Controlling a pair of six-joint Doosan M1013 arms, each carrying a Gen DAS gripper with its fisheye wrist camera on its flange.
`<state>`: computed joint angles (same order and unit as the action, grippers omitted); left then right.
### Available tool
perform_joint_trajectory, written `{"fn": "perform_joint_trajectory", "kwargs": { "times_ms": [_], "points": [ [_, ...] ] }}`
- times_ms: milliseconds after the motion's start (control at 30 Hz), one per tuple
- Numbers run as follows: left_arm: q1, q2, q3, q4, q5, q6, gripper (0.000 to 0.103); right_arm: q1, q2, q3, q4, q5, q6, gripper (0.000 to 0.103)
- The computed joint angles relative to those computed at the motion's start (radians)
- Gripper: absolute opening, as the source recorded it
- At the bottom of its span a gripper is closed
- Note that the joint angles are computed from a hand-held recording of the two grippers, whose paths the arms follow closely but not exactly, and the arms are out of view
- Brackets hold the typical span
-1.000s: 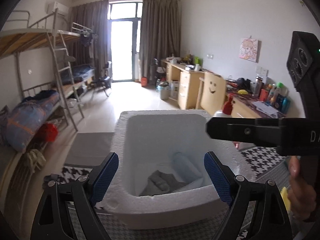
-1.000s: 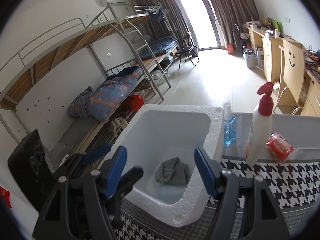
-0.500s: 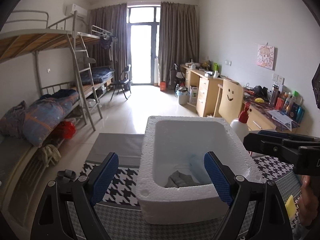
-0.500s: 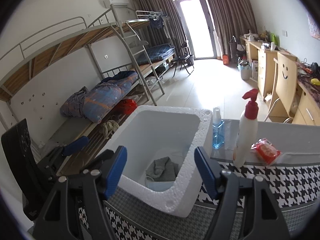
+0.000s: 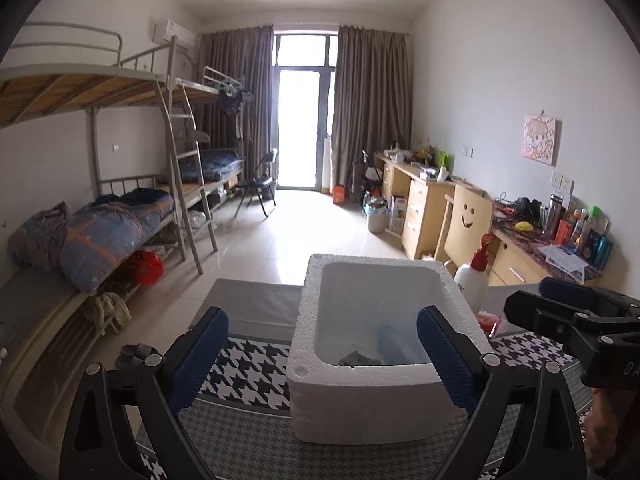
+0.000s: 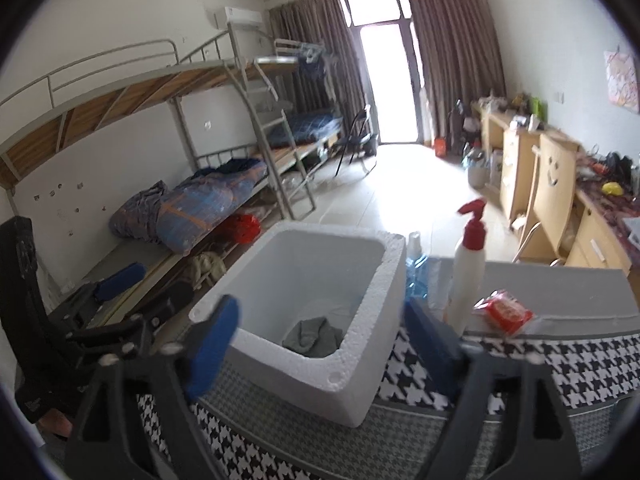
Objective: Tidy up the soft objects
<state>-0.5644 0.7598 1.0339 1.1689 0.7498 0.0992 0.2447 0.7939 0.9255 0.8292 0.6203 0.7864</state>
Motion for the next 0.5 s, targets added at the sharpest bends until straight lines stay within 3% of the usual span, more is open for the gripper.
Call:
{"fn": "perform_joint_trajectory", "kwargs": {
  "times_ms": [67, 500],
  "points": [
    [-0.004, 0.000, 0.001, 0.008, 0.015, -0.008, 0.098, 0.003, -0.017, 0.035, 0.024, -0.055, -0.044, 0.095],
    [-0.024, -0.025, 0.042, 0.078, -0.006, -0.077, 0.102, -0.009, -0.067, 0.136, 0.145, -0.151, -0.178, 0.096]
  ]
}}
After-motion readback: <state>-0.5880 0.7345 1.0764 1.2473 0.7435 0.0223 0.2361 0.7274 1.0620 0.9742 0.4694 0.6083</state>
